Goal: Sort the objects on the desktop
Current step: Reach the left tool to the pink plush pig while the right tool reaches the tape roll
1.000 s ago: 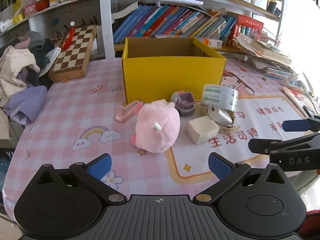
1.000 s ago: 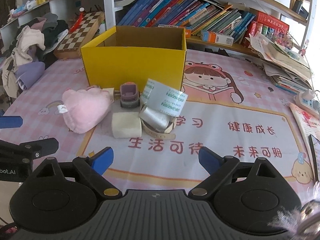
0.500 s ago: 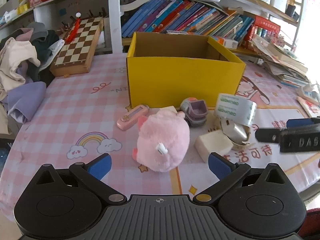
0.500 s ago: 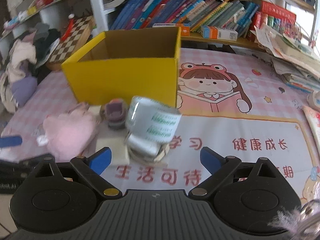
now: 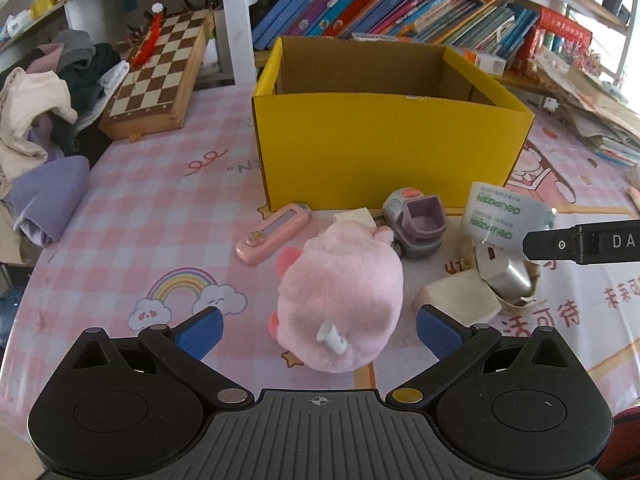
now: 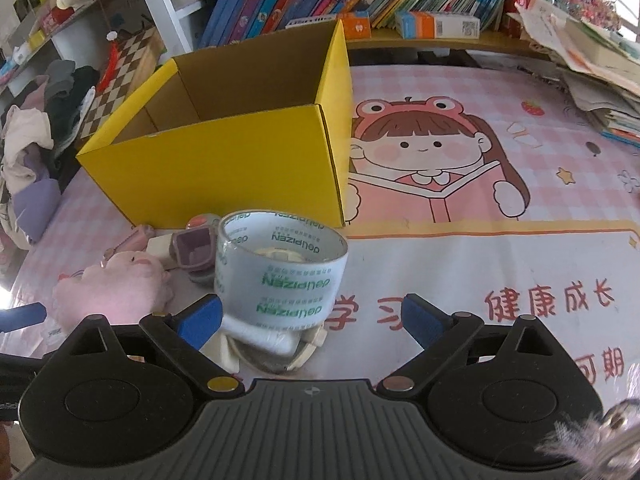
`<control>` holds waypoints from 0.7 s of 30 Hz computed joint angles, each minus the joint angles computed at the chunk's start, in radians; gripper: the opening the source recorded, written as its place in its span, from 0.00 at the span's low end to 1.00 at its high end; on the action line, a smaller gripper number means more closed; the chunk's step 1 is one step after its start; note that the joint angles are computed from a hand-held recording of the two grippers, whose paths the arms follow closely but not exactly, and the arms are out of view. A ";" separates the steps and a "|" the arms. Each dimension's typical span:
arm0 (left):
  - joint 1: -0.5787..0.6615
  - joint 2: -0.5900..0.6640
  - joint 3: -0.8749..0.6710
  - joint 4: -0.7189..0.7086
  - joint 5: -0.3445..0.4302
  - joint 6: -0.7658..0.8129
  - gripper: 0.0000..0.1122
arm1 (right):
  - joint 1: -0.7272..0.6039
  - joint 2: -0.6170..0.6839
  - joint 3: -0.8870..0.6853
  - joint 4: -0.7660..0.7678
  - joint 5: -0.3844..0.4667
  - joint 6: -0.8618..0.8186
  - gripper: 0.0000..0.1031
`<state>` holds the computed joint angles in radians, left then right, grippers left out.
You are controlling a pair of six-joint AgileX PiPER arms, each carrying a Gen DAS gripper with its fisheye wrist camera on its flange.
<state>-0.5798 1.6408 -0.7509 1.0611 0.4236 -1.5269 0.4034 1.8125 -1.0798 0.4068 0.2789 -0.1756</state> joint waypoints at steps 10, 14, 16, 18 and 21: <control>0.019 0.125 -0.125 -0.172 0.017 0.176 0.88 | -0.108 0.121 -0.135 0.361 0.164 -0.387 0.95; 0.030 0.164 -0.176 -0.287 0.022 0.277 0.79 | -0.150 0.166 -0.181 0.470 0.252 -0.522 0.93; 0.025 0.170 -0.194 -0.306 0.045 0.269 0.75 | -0.170 0.189 -0.206 0.514 0.300 -0.572 0.91; 0.022 0.173 -0.205 -0.316 0.066 0.257 0.69 | -0.185 0.214 -0.234 0.542 0.343 -0.607 0.89; 0.022 0.176 -0.216 -0.333 0.079 0.252 0.69 | -0.196 0.246 -0.278 0.542 0.393 -0.618 0.89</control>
<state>-0.5582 1.8171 -0.9669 0.7282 0.5029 -1.2745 0.2078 2.0586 -1.3578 0.9487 0.6717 -0.7935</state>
